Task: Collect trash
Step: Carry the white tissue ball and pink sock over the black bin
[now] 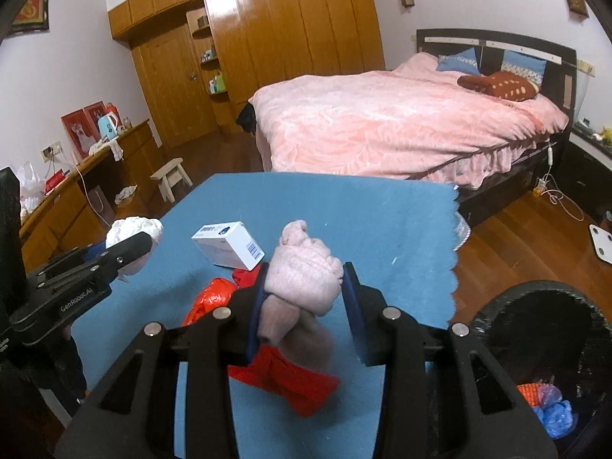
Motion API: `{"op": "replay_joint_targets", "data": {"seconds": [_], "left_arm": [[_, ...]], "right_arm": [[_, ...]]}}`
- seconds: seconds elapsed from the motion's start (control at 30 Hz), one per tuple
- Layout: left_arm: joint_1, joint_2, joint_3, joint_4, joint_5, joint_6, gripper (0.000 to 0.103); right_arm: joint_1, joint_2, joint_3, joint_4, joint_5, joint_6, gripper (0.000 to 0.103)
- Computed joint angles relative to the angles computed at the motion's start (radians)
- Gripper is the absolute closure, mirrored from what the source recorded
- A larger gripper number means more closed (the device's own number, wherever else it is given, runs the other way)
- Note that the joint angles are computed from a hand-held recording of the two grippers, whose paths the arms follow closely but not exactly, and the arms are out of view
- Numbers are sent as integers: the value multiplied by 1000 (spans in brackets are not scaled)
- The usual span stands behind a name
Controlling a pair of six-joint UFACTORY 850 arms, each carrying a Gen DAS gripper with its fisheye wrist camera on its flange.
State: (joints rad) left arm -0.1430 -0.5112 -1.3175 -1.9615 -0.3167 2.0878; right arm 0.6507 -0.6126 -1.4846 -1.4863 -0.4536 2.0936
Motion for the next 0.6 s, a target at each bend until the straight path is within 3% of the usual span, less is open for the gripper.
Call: {"op": "replay_joint_targets", "data": {"seconds": [0.6], "left_arm": [[-119, 91, 78, 13, -51, 7, 69]], "right_arm": [[29, 231, 276, -86, -139, 159, 67]]}}
